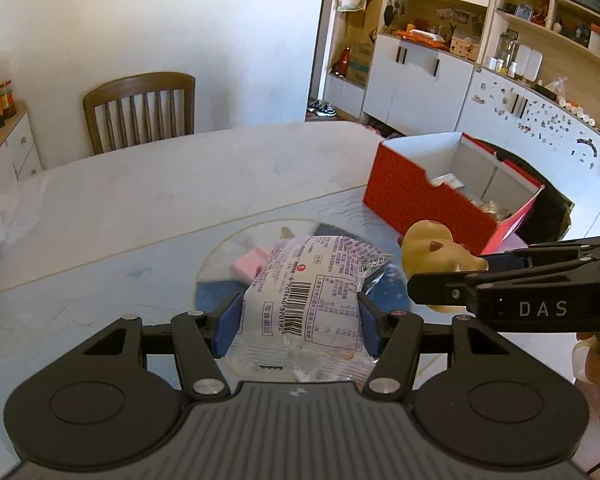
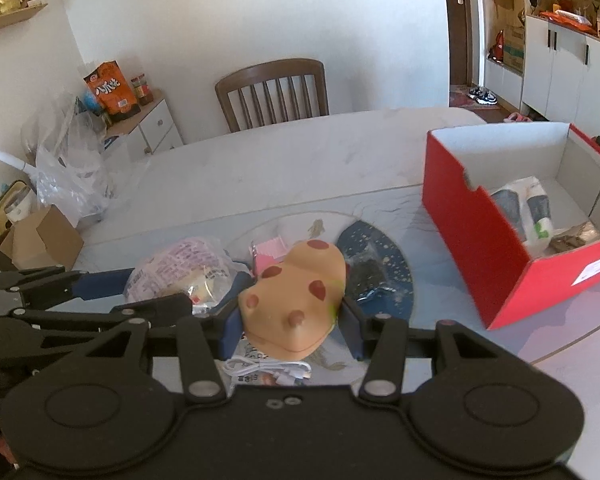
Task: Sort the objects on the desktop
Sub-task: 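Carry the snack bag and yellow toy over the red shoebox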
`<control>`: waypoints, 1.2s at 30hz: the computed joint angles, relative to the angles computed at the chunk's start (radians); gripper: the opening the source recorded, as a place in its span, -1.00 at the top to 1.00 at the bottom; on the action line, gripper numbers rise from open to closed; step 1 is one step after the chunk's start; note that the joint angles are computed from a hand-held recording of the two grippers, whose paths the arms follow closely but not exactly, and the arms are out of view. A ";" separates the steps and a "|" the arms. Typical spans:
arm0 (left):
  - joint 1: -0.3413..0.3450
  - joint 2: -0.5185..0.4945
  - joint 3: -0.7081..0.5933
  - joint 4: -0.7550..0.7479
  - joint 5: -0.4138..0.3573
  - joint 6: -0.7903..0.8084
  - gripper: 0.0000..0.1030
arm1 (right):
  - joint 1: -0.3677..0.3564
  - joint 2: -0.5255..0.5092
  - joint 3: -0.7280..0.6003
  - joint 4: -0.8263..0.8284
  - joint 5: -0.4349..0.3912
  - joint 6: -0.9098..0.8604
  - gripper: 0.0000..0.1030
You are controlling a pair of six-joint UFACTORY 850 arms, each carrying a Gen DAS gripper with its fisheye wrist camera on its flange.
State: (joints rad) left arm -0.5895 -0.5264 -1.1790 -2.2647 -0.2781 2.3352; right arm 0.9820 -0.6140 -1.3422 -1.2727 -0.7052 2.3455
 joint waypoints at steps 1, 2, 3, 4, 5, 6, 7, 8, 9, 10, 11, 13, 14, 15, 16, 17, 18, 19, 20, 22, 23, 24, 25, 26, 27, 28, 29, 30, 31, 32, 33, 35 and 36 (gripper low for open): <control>-0.006 0.004 -0.002 0.005 0.003 -0.009 -0.14 | 0.000 0.012 0.013 -0.005 -0.001 0.003 0.04; -0.011 0.006 -0.006 0.009 0.007 -0.019 -0.14 | 0.000 0.024 0.026 -0.009 -0.003 0.008 0.04; -0.016 0.009 -0.011 0.018 0.010 -0.033 -0.14 | 0.000 0.038 0.042 -0.014 -0.004 0.014 0.04; -0.021 0.010 -0.016 0.031 0.014 -0.052 -0.14 | -0.001 0.053 0.058 -0.021 -0.006 0.021 0.04; -0.027 0.011 -0.021 0.037 0.016 -0.065 -0.14 | -0.001 0.067 0.075 -0.026 -0.010 0.026 0.04; -0.032 0.012 -0.026 0.039 0.018 -0.073 -0.14 | -0.002 0.082 0.091 -0.030 -0.015 0.030 0.03; -0.038 0.013 -0.033 0.047 0.021 -0.087 -0.14 | -0.004 0.096 0.107 -0.033 -0.017 0.033 0.03; -0.045 0.012 -0.041 0.058 0.024 -0.104 -0.14 | -0.007 0.112 0.125 -0.036 -0.018 0.038 0.04; -0.053 0.011 -0.049 0.059 0.026 -0.111 -0.14 | -0.010 0.128 0.144 -0.042 -0.019 0.045 0.04; -0.059 0.009 -0.056 0.056 0.027 -0.111 -0.14 | -0.013 0.145 0.164 -0.049 -0.022 0.054 0.03; -0.067 0.006 -0.066 0.057 0.031 -0.115 -0.14 | -0.016 0.159 0.181 -0.057 -0.024 0.062 0.04; -0.083 -0.003 -0.087 0.050 0.038 -0.114 -0.14 | -0.024 0.188 0.217 -0.071 -0.029 0.076 0.03; -0.091 -0.008 -0.097 0.042 0.042 -0.110 -0.14 | -0.028 0.202 0.235 -0.080 -0.030 0.086 0.03; -0.101 -0.014 -0.110 0.034 0.048 -0.107 -0.14 | -0.034 0.217 0.254 -0.089 -0.029 0.094 0.03; -0.110 -0.022 -0.124 0.032 0.054 -0.109 -0.14 | -0.040 0.230 0.273 -0.097 -0.029 0.101 0.03; -0.120 -0.032 -0.140 0.033 0.061 -0.115 -0.14 | -0.044 0.241 0.288 -0.104 -0.030 0.107 0.03; -0.129 -0.040 -0.153 0.034 0.067 -0.121 -0.14 | -0.051 0.253 0.305 -0.112 -0.028 0.112 0.03; -0.138 -0.050 -0.168 0.040 0.072 -0.131 -0.14 | -0.057 0.265 0.322 -0.121 -0.026 0.120 0.03; -0.149 -0.060 -0.183 0.037 0.079 -0.133 -0.14 | -0.063 0.276 0.338 -0.130 -0.022 0.127 0.03; -0.168 -0.079 -0.212 0.044 0.092 -0.145 -0.14 | -0.076 0.299 0.372 -0.148 -0.014 0.137 0.03; -0.177 -0.088 -0.225 0.047 0.098 -0.149 -0.14 | -0.082 0.311 0.388 -0.156 -0.010 0.142 0.03; -0.186 -0.098 -0.240 0.044 0.107 -0.151 -0.14 | -0.088 0.322 0.405 -0.165 -0.005 0.148 0.03; -0.196 -0.110 -0.257 0.048 0.114 -0.159 -0.14 | -0.094 0.332 0.420 -0.174 -0.002 0.153 0.03; -0.205 -0.121 -0.274 0.057 0.120 -0.171 -0.14 | -0.101 0.343 0.437 -0.182 0.001 0.158 0.04; -0.216 -0.132 -0.293 0.051 0.129 -0.169 -0.14 | -0.108 0.354 0.453 -0.192 0.003 0.165 0.03; -0.225 -0.141 -0.305 0.028 0.135 -0.149 -0.14 | -0.113 0.365 0.467 -0.202 0.006 0.174 0.03; -0.234 -0.152 -0.322 0.020 0.142 -0.143 -0.14 | -0.119 0.375 0.481 -0.211 0.007 0.182 0.04; -0.242 -0.162 -0.336 0.010 0.149 -0.137 -0.14 | -0.126 0.386 0.496 -0.218 0.007 0.186 0.04; -0.251 -0.174 -0.355 0.010 0.158 -0.141 -0.14 | -0.132 0.398 0.512 -0.226 0.007 0.191 0.04; -0.257 -0.183 -0.367 0.013 0.164 -0.146 -0.14 | -0.140 0.409 0.528 -0.236 0.008 0.199 0.03; -0.264 -0.194 -0.384 0.029 0.173 -0.162 -0.14 | -0.145 0.416 0.538 -0.239 0.009 0.202 0.03; -0.277 -0.216 -0.418 0.082 0.190 -0.217 -0.14 | -0.159 0.432 0.562 -0.249 0.011 0.207 0.03; -0.283 -0.227 -0.436 0.113 0.198 -0.246 -0.14 | -0.167 0.440 0.574 -0.256 0.012 0.211 0.03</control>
